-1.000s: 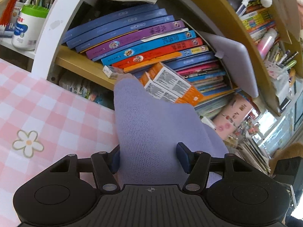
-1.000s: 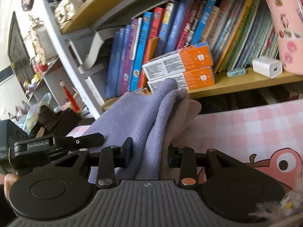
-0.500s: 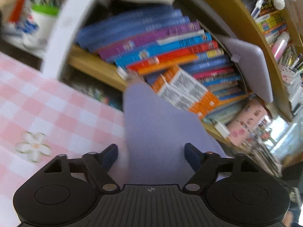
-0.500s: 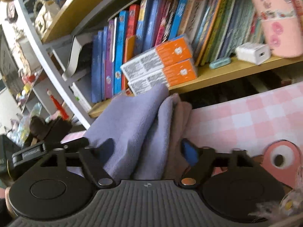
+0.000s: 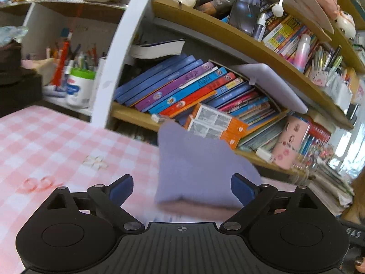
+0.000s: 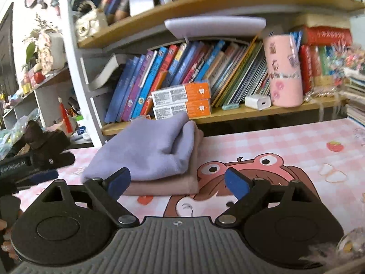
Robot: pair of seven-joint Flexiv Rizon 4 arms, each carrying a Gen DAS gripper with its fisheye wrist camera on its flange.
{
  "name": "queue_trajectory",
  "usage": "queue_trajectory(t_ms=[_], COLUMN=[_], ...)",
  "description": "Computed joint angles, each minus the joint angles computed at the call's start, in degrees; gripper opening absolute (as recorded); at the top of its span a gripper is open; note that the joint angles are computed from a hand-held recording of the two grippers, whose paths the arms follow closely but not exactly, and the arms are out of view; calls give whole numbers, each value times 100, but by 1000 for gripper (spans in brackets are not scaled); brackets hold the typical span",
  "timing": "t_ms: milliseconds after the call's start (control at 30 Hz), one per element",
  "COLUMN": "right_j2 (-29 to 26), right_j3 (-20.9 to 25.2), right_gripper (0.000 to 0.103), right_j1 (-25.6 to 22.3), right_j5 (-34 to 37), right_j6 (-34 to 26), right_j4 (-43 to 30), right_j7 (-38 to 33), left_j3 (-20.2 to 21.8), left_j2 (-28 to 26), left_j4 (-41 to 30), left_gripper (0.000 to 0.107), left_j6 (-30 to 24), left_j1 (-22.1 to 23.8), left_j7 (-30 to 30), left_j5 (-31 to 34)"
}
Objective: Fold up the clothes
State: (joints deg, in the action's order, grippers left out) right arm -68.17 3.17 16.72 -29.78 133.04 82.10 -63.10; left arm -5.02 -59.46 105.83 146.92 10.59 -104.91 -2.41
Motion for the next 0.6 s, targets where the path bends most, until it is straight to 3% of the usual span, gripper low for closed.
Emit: queue_trajectory(t_ms=[167, 300, 500, 600], right_j2=[266, 318, 454, 468], right_j3=[-392, -508, -462, -421], right_gripper=[96, 103, 103, 103], right_j1=[612, 921, 1068, 1061], right_j5=[1265, 2044, 2652, 2689], right_j6=[844, 1320, 1123, 1049], right_j4=[796, 1056, 1212, 1220], right_j7=[-1095, -1955, -2472, -2570], left_j3=[381, 509, 468, 379], left_j2=[212, 151, 139, 158], left_j4=[867, 1120, 1056, 1056], left_gripper=[97, 101, 103, 103], left_j6=[757, 1430, 1430, 1366], left_j1=[-781, -1158, -1369, -1294], left_j7=[520, 997, 1833, 1932], left_j5=[-1272, -1905, -2280, -2232])
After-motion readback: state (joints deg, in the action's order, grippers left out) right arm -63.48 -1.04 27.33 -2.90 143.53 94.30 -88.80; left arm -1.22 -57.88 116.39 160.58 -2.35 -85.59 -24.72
